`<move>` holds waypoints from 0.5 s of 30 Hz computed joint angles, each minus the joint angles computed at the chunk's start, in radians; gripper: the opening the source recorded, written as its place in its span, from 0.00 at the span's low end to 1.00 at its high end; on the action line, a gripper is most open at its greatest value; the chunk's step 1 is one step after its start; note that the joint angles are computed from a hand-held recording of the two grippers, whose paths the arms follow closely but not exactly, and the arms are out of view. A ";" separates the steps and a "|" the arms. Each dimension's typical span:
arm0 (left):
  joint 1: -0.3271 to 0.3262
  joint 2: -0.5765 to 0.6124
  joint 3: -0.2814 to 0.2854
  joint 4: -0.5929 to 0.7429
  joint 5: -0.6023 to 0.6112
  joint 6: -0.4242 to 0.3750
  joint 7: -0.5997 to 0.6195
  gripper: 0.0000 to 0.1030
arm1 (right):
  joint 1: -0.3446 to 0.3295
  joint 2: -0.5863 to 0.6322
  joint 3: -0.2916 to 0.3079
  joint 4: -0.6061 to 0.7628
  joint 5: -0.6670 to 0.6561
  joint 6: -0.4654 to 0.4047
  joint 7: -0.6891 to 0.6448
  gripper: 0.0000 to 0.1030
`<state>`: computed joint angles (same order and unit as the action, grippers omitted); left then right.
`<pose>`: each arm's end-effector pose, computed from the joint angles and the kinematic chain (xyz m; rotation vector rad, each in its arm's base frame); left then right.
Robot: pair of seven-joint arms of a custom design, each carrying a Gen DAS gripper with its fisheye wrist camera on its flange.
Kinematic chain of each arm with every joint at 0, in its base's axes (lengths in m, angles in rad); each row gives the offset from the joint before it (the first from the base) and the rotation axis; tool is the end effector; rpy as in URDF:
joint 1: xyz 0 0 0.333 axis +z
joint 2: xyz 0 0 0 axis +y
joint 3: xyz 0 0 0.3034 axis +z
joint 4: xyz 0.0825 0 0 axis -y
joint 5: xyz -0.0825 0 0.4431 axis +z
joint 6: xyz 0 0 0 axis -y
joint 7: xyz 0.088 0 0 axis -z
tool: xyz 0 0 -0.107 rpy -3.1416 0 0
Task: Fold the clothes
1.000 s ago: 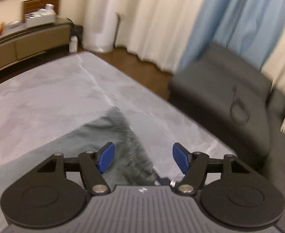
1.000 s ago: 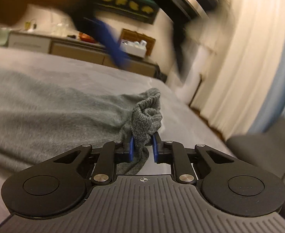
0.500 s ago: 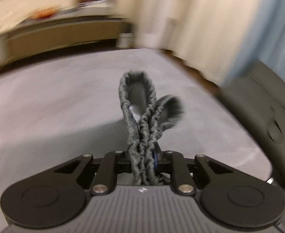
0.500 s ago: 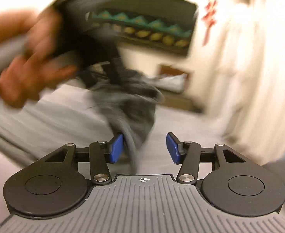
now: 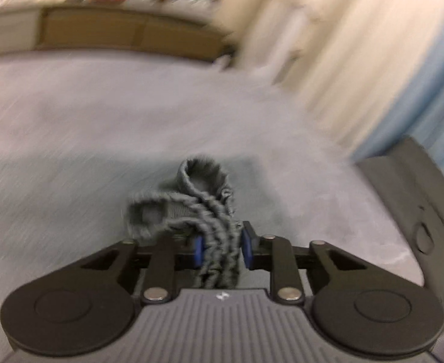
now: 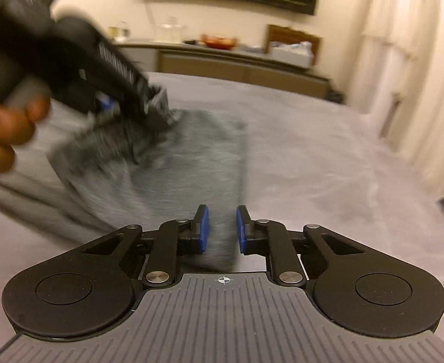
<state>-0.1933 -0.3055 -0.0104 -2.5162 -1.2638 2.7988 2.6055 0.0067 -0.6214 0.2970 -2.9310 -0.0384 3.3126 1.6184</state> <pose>0.5038 -0.0583 0.3824 -1.7698 2.0297 -1.2209 0.3959 0.1169 0.3966 -1.8782 1.3336 -0.8996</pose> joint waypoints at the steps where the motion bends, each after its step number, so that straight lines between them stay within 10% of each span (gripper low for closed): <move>1: 0.020 0.030 -0.026 0.014 0.013 0.032 -0.030 0.21 | -0.027 0.002 0.029 0.002 0.031 0.003 -0.013 0.20; 9: 0.035 -0.016 0.008 -0.095 0.200 0.120 -0.329 0.53 | 0.188 0.054 -0.238 -0.003 -0.044 0.133 -0.053 0.35; 15: 0.237 -0.086 -0.226 -0.167 0.649 0.214 -0.786 0.42 | 0.292 0.093 -0.370 0.039 -0.042 0.001 -0.053 0.30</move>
